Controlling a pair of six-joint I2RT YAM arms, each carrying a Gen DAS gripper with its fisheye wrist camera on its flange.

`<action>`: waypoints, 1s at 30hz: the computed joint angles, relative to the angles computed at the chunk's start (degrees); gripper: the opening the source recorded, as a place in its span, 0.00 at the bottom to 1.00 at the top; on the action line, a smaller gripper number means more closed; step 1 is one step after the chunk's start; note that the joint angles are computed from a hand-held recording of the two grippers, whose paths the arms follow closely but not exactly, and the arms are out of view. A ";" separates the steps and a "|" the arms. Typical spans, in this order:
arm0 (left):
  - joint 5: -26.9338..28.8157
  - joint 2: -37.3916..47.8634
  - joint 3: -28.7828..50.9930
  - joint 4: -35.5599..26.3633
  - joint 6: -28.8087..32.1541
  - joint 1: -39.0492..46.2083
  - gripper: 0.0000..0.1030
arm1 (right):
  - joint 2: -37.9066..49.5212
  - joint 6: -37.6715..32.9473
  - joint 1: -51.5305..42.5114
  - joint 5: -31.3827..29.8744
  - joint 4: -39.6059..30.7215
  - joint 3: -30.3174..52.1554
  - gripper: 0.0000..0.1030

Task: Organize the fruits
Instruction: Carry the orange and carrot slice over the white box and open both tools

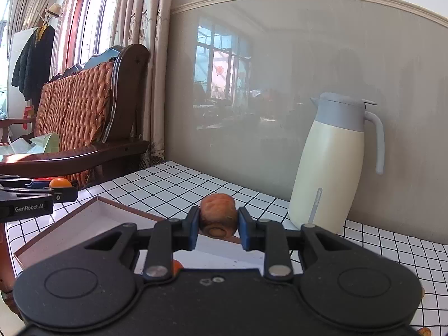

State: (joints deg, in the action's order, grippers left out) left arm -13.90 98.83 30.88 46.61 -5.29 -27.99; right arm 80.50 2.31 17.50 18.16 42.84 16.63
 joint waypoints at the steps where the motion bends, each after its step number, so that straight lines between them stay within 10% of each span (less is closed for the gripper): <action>1: 0.30 0.21 0.30 -0.20 0.13 0.26 0.30 | 0.41 0.01 -0.39 -0.38 -0.11 0.41 0.19; 30: 4.28 9.77 12.57 -7.67 0.72 4.43 0.30 | 15.69 -0.14 -8.06 -8.20 -4.96 11.70 0.19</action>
